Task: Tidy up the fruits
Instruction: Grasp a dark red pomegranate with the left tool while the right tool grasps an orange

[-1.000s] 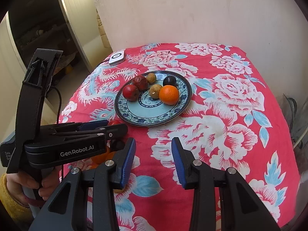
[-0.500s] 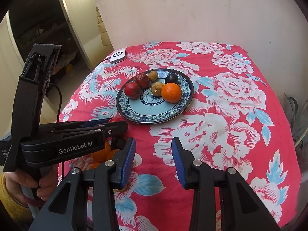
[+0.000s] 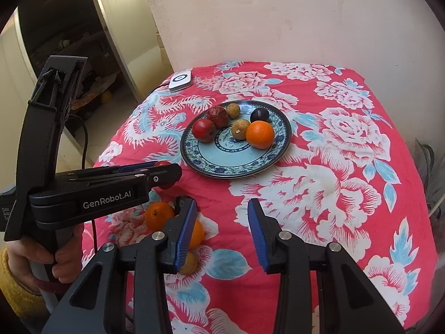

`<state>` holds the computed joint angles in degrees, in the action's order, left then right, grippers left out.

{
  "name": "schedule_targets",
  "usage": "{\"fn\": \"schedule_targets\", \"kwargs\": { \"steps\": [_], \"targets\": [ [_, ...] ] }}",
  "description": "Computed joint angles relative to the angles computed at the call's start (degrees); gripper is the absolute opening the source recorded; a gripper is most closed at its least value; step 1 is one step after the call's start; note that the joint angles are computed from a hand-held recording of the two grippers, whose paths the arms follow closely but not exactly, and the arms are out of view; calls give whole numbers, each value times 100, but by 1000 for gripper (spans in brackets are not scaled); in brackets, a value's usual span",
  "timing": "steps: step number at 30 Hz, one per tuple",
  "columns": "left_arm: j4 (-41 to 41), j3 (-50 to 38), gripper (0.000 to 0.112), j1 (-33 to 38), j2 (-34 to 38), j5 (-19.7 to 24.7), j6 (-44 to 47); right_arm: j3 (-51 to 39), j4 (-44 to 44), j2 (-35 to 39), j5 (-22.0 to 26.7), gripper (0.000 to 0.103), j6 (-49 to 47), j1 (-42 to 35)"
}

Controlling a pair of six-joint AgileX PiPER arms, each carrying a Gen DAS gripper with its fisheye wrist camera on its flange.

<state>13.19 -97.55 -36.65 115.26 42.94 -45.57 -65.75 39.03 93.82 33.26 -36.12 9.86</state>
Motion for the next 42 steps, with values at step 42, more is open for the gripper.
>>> {"fn": "schedule_targets", "kwargs": {
  "steps": [42],
  "targets": [
    [247,112,32,-42,-231,40,-265,-147,966,474,836,32,-952,-110]
  ]
}}
